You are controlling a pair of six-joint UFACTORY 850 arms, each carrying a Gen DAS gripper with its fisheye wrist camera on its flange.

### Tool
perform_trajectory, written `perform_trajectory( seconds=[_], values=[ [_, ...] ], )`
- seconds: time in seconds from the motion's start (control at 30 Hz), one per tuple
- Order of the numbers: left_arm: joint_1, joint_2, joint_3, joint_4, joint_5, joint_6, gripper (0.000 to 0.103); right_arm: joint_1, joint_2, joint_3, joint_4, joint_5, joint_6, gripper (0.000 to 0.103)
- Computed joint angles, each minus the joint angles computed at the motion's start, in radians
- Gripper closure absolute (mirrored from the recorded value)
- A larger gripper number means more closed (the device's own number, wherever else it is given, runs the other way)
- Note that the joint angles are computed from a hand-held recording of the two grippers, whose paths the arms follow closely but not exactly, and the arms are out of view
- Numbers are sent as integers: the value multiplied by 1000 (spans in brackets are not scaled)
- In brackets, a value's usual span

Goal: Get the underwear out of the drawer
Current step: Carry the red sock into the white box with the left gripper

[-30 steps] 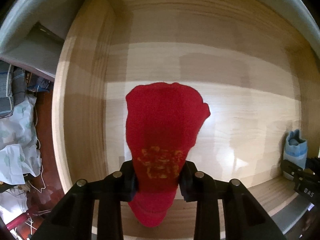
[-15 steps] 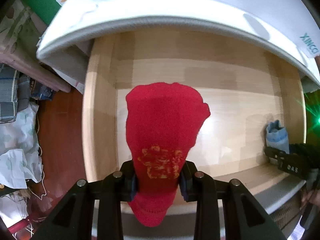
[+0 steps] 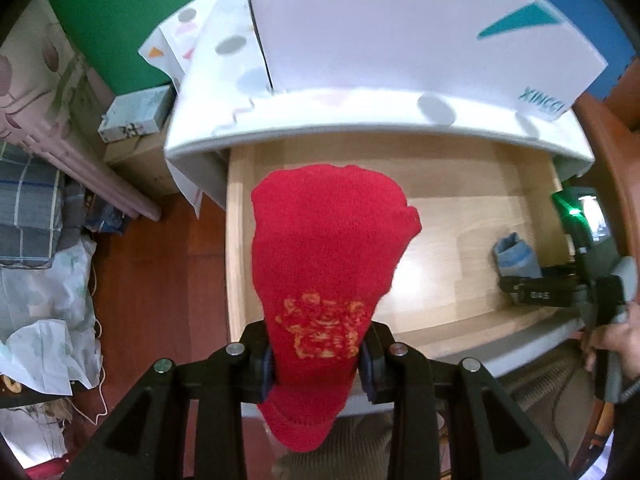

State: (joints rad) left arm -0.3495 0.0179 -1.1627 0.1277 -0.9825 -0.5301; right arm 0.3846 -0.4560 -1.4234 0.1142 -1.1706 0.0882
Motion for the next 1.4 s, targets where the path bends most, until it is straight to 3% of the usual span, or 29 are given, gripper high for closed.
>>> perform_trajectory(
  seconds=[0.27,0.43,0.77,1.03,1.4],
  values=[
    [-3,61,-78,64,-3,-27,71,2,-4,-4,-1,0,2,59],
    [1,49,-169,118,6,-55,71,4,-6,-9,-2,-1,4,59],
    [39,-108,-421,125,5,-43,71,8,-16,-26,-3,-2,8,60],
    [59,-278,-606,139,-24,-13,71,16,31,49,5,38,13,59],
    [93,-418,-678,93,-7,-9,71,6,39,59,21,48,3,59]
  ],
)
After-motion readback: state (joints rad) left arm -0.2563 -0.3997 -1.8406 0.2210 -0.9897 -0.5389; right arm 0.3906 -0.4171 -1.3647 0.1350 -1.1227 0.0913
